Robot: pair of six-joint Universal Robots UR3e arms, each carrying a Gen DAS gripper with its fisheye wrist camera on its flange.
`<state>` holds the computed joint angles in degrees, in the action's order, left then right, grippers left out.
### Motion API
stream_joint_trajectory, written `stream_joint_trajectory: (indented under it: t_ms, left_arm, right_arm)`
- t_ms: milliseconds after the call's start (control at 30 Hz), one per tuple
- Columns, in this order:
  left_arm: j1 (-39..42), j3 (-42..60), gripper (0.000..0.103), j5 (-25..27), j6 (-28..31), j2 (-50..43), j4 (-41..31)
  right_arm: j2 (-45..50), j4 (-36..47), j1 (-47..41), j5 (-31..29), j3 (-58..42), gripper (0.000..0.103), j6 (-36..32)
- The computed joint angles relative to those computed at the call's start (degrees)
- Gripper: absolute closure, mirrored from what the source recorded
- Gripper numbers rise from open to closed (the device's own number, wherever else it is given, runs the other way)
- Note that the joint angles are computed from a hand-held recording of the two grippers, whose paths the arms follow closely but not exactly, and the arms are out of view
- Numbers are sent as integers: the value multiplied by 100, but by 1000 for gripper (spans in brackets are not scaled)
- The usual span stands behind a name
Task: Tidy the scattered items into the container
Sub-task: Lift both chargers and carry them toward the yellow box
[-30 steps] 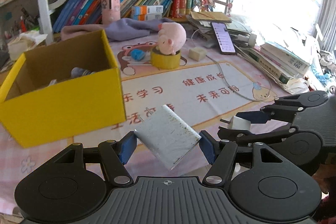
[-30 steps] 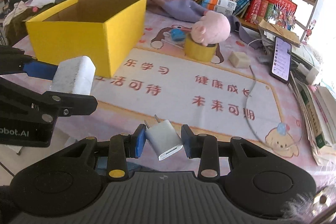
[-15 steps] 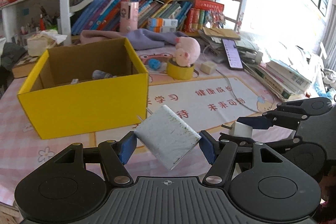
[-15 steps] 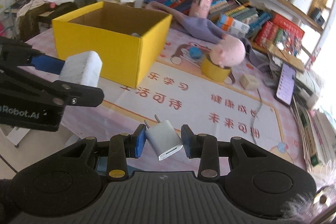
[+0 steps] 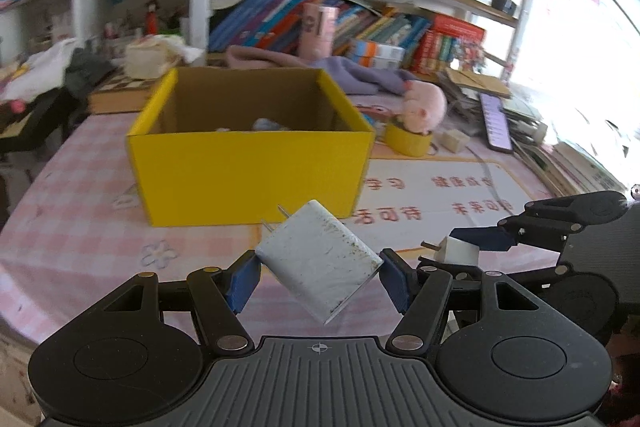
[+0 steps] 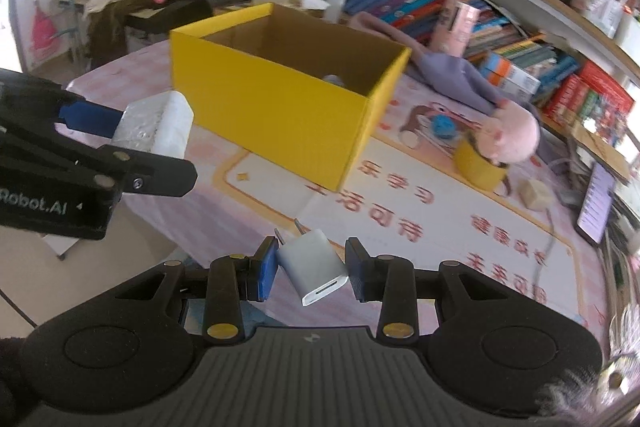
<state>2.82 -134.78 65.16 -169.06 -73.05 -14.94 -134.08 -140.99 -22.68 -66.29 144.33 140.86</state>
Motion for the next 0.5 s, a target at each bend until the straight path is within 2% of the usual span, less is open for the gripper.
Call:
stream_joint_trajectory:
  t_ms: [233,400,500]
  left_arm:
    - [470,-87,38,-115,-231,405,-13]
    - [325,568,38,-35,-323,-149,259]
    - [91,1233,38,158,-371,-736,613]
  right_arm:
    - [996,-1199,644,-66,-301,69,163]
    - [1708,-2727,601,94,-507,69,207]
    - [2393,-3338,545,286,-1013,69,202]
